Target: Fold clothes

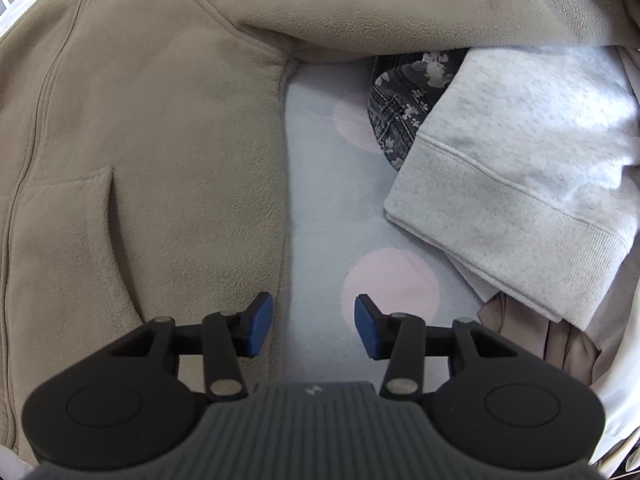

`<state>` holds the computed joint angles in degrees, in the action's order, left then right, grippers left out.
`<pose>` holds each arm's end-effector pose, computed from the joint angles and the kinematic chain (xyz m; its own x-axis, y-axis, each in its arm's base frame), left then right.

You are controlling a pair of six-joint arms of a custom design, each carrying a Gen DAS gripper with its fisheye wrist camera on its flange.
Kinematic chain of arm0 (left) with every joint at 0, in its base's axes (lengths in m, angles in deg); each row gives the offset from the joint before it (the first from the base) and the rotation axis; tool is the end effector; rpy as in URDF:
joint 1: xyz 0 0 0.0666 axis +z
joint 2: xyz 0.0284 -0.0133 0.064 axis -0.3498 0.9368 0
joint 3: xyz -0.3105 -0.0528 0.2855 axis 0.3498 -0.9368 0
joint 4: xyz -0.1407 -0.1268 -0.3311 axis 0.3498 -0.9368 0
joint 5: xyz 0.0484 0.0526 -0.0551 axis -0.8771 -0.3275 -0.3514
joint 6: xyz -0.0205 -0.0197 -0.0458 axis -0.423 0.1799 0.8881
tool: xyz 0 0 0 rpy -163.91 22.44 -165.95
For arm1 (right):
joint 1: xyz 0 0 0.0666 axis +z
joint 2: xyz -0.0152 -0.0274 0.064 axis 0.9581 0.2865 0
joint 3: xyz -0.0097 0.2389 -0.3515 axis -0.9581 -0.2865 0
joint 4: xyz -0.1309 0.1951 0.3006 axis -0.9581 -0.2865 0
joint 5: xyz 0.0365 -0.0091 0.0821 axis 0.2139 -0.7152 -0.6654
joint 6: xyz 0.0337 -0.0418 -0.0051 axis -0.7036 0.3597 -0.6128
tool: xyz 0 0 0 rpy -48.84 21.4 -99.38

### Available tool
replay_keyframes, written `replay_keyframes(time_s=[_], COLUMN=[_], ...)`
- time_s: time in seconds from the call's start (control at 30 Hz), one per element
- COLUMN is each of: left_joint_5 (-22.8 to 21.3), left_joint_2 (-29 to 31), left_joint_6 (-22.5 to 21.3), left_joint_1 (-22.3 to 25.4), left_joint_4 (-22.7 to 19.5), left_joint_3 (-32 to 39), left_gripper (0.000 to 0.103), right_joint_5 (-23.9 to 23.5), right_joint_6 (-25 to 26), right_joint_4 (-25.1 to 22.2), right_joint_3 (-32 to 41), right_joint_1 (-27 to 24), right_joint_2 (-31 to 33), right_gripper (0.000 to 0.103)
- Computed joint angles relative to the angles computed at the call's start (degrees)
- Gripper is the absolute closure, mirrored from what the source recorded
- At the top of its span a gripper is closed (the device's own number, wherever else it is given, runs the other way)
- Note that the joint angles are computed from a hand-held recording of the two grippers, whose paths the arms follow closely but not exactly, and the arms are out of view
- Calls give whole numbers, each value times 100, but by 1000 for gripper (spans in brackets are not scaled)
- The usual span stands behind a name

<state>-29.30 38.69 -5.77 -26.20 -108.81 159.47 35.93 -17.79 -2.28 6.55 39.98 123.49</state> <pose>0.3906 -0.0329 0.4730 -0.8209 0.2881 -0.4931 0.1721 0.9481 0.2674 0.2181 -0.1450 0.4779 -0.8879 0.3347 -0.3157 0.3780 0.9218 -0.0860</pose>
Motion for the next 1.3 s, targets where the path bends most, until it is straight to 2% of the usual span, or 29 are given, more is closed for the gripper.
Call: replay_keyframes(time_s=[0.17, 0.27, 0.37, 0.53, 0.57, 0.63, 0.67, 0.7, 0.77, 0.87, 0.93, 1.0, 1.03, 1.13, 1.17, 1.23, 1.3], left_joint_5=[1200, 1441, 1656, 2489, 2662, 3029, 3162, 3205, 3086, 2630, 2382, 2026, 1770, 967, 777, 697, 638], left_joint_2=[-553, -741, -814, -782, -775, -777, -753, -694, -532, -183, -50, -112, -201, -325, -340, -342, -293], left_joint_6=[-730, -993, -1001, -1245, -1224, -899, -608, -123, 861, 1511, 1650, 1657, 1629, 1554, 1369, 1118, 1150], left_joint_1=[78, 25, 54, 581, 718, 1083, 1243, 1370, 1515, 1374, 1172, 923, 772, 277, 165, 58, 54], left_joint_4=[-375, -499, -639, -1231, -1272, -1050, -884, -636, -167, 7, 42, 334, 537, 657, 613, 517, 329], left_joint_3=[-632, -884, -916, -445, -361, -242, -204, -206, -261, -391, -557, -839, -997, -1170, -1159, -1051, -851], left_gripper=[92, 91, 83, 74, 71, 56, 55, 53, 52, 52, 52, 50, 47, 47, 50, 81, 91], right_joint_5=[11, -18, -27, 8, 15, 17, 27, 34, 55, 92, 95, 104, 113, 177, 186, 192, 169], right_joint_6=[14, -55, -131, -99, -101, -139, -154, -161, -151, -133, -138, -161, -160, -171, -174, -159, -113], right_joint_4=[-50, -114, -163, -179, -176, -178, -167, -152, -124, -86, -67, -60, -51, -22, -11, 7, 15], right_joint_3=[-1, 34, 59, 62, 62, 67, 68, 66, 52, 30, 28, 27, 21, -6, -18, -32, -33], right_joint_1=[-25, -67, -68, -23, -28, -30, -23, -15, 16, 40, 21, 2, -12, -3, 11, 30, 16], right_joint_2=[-25, -9, 3, -49, -47, -30, -25, -25, -35, -43, -44, -41, -31, 2, 4, -9, -30], right_gripper=[54, 54, 54, 53, 53, 53, 53, 53, 53, 53, 53, 52, 52, 52, 52, 52, 52])
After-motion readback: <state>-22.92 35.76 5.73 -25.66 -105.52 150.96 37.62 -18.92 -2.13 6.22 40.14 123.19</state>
